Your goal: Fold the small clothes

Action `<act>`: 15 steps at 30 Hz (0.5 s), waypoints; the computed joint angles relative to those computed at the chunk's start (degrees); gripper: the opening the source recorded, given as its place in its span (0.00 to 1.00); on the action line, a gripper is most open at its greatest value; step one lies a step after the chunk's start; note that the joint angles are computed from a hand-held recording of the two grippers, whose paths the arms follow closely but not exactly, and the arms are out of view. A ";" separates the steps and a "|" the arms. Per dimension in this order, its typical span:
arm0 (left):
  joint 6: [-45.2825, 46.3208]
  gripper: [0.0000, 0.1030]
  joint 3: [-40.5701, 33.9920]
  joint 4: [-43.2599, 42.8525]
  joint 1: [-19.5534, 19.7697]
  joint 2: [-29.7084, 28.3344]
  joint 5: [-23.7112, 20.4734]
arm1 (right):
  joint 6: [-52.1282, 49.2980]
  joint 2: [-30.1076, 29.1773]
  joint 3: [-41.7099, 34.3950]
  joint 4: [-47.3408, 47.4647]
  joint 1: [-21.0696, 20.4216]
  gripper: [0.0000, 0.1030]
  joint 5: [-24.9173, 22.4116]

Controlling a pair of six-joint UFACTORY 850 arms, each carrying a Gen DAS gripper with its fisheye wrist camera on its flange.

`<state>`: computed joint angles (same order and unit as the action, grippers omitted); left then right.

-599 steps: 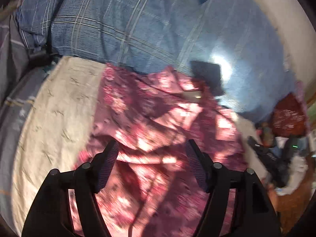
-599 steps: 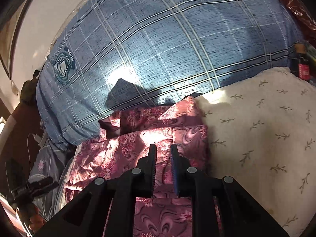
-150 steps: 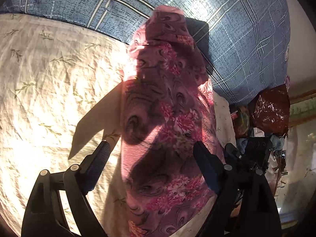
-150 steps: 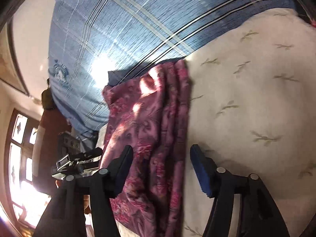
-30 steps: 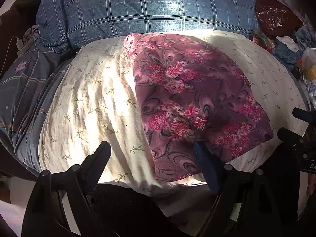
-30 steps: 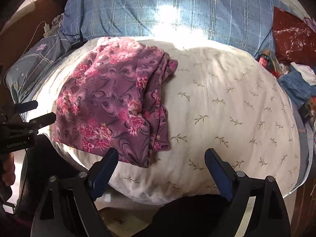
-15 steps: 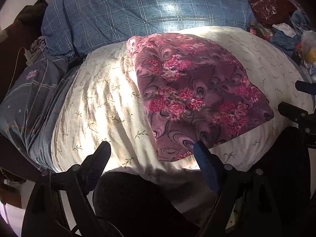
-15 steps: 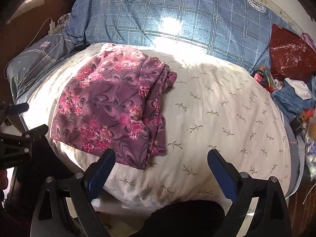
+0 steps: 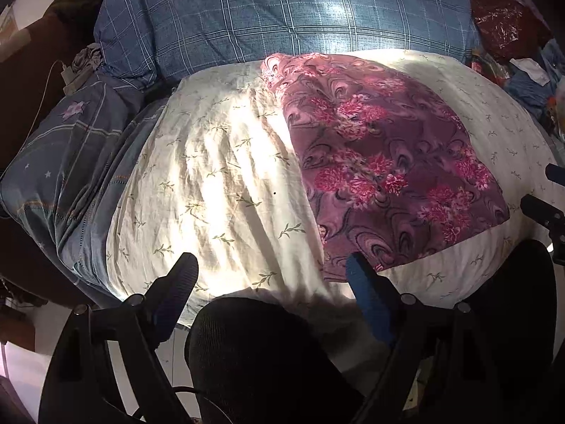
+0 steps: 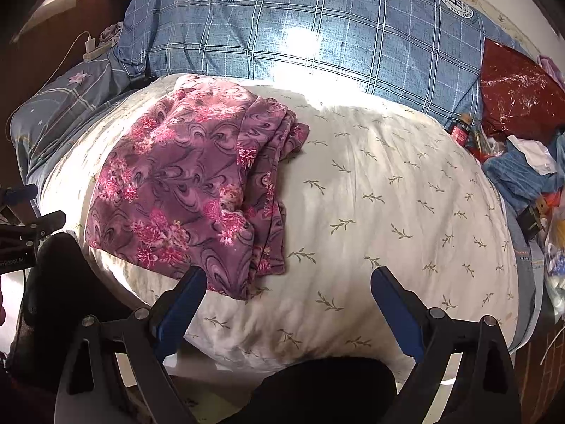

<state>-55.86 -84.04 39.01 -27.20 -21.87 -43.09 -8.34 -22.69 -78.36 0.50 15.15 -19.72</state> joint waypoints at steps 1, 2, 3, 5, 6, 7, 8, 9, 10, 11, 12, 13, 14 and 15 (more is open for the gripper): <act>0.60 0.84 -0.12 -0.71 0.10 -0.09 -0.13 | -0.48 -0.08 -0.13 0.25 0.11 0.93 -0.14; 0.93 0.84 -0.18 -1.10 0.17 -0.17 -0.16 | -1.08 -0.12 -0.19 0.60 0.19 0.93 -0.18; 1.10 0.84 -0.23 -1.10 0.17 -0.24 -0.07 | -2.05 -0.12 -0.21 1.35 0.27 0.93 -0.22; 1.62 0.84 -0.40 -1.14 0.13 -0.36 0.10 | -6.75 -0.28 -0.50 5.61 0.19 0.93 -0.89; 2.24 0.84 -0.50 -1.47 0.10 -0.40 0.35 | -8.17 -0.33 -0.60 7.01 0.18 0.93 -1.30; 3.02 0.84 -0.70 -1.87 0.06 -0.50 0.45 | -8.25 -0.38 -0.67 7.05 0.24 0.93 -1.60; 3.72 0.84 -0.85 -2.20 0.01 -0.58 0.59 | -7.46 -0.35 -0.64 6.20 0.39 0.96 -1.75; 4.21 0.84 -0.90 -2.40 -0.06 -0.62 0.78 | -6.63 -0.23 -0.47 5.24 0.52 0.97 -1.62; 4.62 0.84 -0.93 -2.56 -0.15 -0.64 0.90 | -5.02 0.01 -0.17 3.59 0.69 0.98 -1.37; 5.20 0.84 -1.00 -2.88 -0.20 -0.68 0.88 | -4.84 0.04 -0.20 3.28 0.64 0.99 -1.40; 6.08 0.84 -1.05 -3.50 -0.16 -0.69 1.02 | -4.89 0.10 -0.19 3.31 0.61 0.99 -1.59; 6.62 0.84 -0.96 -3.93 -0.12 -0.62 1.32 | -3.88 0.26 -0.10 2.38 0.65 0.99 -1.76; 6.82 0.84 -0.80 -4.12 -0.08 -0.49 1.48 | -2.75 0.38 -0.06 1.24 0.73 0.99 -1.83; 7.10 0.84 -0.60 -4.34 -0.03 -0.32 1.63 | -1.76 0.55 0.05 0.08 0.77 0.99 -1.86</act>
